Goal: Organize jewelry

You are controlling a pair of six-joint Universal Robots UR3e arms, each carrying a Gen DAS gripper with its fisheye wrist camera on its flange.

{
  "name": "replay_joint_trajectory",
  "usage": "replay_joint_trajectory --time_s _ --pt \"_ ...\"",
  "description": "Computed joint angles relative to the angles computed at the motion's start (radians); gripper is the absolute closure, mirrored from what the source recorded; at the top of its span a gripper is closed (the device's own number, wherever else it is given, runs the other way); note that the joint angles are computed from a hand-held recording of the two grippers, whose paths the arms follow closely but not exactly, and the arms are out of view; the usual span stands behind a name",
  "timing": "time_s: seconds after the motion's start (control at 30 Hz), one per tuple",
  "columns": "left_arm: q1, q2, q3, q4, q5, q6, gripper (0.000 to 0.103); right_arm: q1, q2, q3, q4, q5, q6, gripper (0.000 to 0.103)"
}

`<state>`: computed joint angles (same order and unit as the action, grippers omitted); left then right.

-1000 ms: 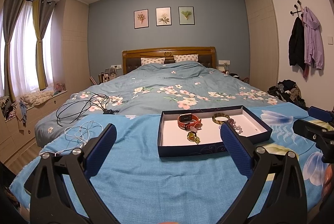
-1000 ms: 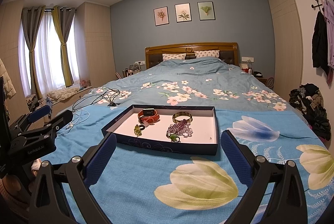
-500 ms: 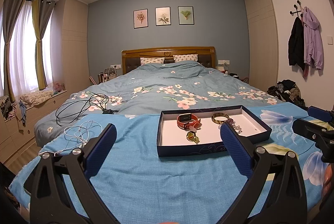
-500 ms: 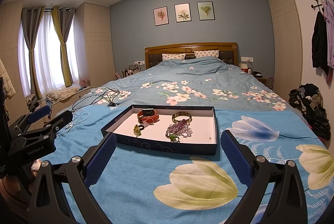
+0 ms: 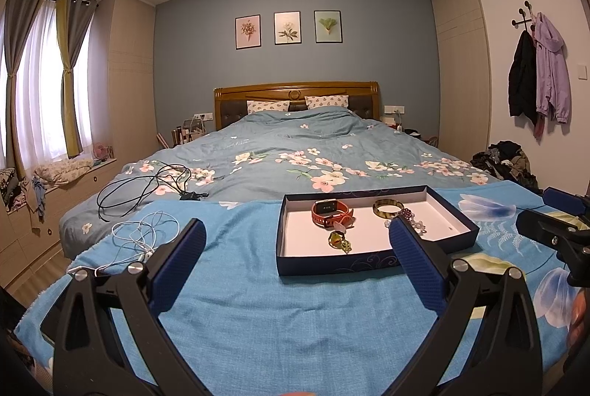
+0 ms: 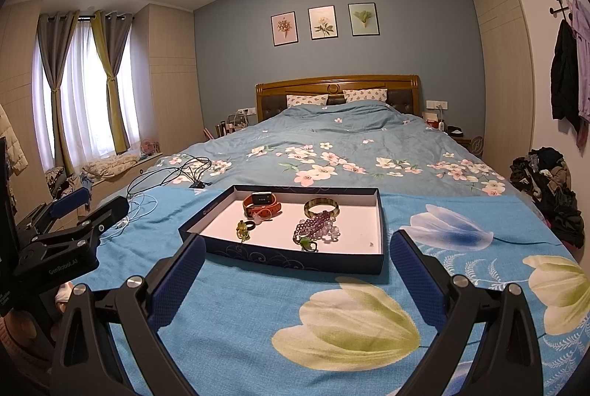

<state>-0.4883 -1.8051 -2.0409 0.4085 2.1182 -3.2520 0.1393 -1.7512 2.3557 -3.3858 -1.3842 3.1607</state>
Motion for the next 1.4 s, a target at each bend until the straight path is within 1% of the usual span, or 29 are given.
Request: replay_joint_trajectory --time_s 0.37,0.67,0.8,0.97,1.1,1.17,1.27,1.4 --pt "0.001 -0.002 -0.003 0.005 -0.004 -0.001 0.005 0.000 -0.003 0.001 0.003 -0.001 0.001 0.007" --pt "0.002 0.000 -0.003 0.000 -0.005 -0.004 0.005 -0.017 -0.016 -0.003 0.024 0.018 -0.004 0.006" --pt "0.015 0.010 -0.010 -0.010 -0.029 -0.014 0.005 -0.019 -0.019 -0.006 0.032 0.019 -0.005 0.007" --pt "0.006 -0.007 -0.008 0.017 -0.004 -0.007 0.005 -0.016 -0.012 -0.008 0.026 0.017 -0.003 0.006" --pt "0.004 -0.004 -0.006 0.004 -0.009 -0.006 0.005 -0.012 -0.012 -0.016 0.040 0.012 -0.004 0.006" --pt "-0.003 -0.015 -0.002 0.014 0.007 -0.009 0.005 -0.006 -0.006 -0.020 0.037 0.004 -0.003 0.007" --pt "0.012 0.004 -0.010 -0.007 -0.044 -0.011 0.005 -0.006 0.000 -0.027 0.045 0.003 -0.001 0.006" --pt "0.027 0.020 -0.002 -0.081 -0.088 -0.027 0.005 -0.008 0.002 -0.030 0.056 0.001 0.000 0.007"
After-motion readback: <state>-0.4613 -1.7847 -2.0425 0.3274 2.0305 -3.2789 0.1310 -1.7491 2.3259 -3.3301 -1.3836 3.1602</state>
